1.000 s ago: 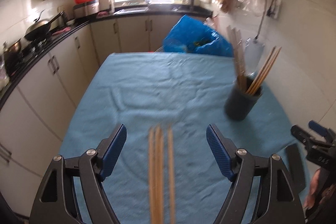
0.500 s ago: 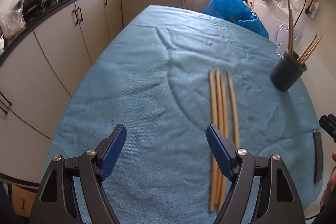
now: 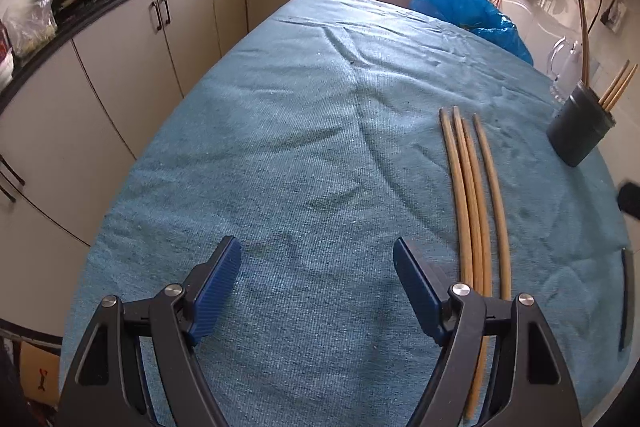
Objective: Organize utensils
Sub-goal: 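Move both open tools back to the remaining chopsticks on the towel, then close the left tool on a chopstick while the right tool grasps another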
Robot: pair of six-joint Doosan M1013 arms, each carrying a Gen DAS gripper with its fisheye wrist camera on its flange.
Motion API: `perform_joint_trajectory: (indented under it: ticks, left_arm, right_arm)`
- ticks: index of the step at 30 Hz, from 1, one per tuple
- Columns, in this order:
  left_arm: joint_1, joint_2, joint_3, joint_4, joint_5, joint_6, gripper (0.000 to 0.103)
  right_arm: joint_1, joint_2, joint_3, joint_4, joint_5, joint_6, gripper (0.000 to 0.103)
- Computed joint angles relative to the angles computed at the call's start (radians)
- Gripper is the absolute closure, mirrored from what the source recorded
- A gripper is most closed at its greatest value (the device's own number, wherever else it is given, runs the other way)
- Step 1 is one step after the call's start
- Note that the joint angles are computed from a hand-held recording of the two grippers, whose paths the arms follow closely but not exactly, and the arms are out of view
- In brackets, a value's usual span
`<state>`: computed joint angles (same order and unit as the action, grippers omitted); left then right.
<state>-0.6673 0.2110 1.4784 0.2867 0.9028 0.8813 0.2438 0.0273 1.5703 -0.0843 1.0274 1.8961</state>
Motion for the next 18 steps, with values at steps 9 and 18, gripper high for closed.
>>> perform_joint_trajectory:
  ticks: [9, 18]
  left_arm:
    - [0.011, -0.011, 0.021, -0.020, -0.045, 0.003, 0.025]
    - [0.019, -0.017, 0.030, -0.048, -0.075, 0.010, 0.024]
  right_arm:
    - [-0.020, 0.174, -0.161, 0.125, 0.137, 0.014, 0.036]
    - [-0.001, 0.271, -0.245, 0.069, 0.200, 0.100, 0.058]
